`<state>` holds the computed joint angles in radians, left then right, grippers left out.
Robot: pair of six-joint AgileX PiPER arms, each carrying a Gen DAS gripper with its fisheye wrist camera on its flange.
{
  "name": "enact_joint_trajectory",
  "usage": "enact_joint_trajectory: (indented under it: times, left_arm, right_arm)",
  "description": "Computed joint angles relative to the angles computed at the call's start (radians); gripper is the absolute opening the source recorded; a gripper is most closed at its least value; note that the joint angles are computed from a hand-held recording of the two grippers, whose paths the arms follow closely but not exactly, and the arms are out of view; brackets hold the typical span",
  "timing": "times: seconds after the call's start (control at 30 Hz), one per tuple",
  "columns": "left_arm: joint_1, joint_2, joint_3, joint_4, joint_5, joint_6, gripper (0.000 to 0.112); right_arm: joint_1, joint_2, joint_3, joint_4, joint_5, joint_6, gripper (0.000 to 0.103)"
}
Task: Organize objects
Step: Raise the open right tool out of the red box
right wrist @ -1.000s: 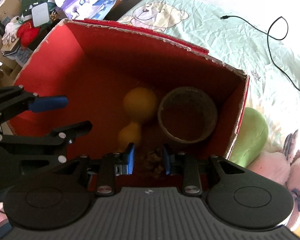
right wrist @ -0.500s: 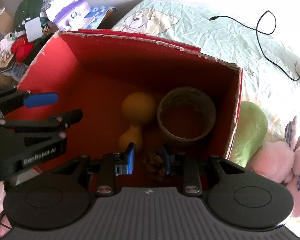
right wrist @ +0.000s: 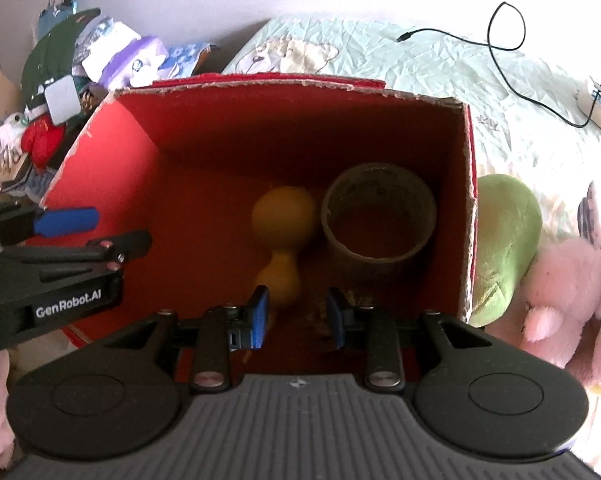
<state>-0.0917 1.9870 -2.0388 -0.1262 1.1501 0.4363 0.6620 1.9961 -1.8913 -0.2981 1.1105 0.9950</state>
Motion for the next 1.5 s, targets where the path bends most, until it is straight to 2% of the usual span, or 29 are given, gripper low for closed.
enact_joint_trajectory:
  times: [0.17, 0.43, 0.6, 0.87, 1.5]
  left_arm:
    - [0.009, -0.049, 0.075, 0.004, -0.046, 0.016, 0.066]
    - [0.015, -0.068, 0.104, 0.011, -0.048, 0.022, 0.069]
    - [0.017, -0.067, 0.108, 0.011, -0.038, 0.010, 0.071]
    - [0.019, -0.080, 0.151, -0.021, -0.070, 0.045, 0.071]
    - [0.079, -0.081, 0.163, -0.166, -0.091, 0.134, 0.074]
  right_arm:
    - [0.018, -0.004, 0.020, -0.037, -0.008, 0.039, 0.032]
    - [0.027, -0.033, 0.075, -0.056, -0.055, 0.119, 0.032]
    - [0.049, -0.041, 0.090, -0.095, -0.056, 0.168, 0.032]
    - [0.074, -0.007, 0.049, -0.134, -0.003, 0.179, 0.032]
    - [0.087, 0.051, -0.036, -0.151, 0.086, 0.171, 0.032]
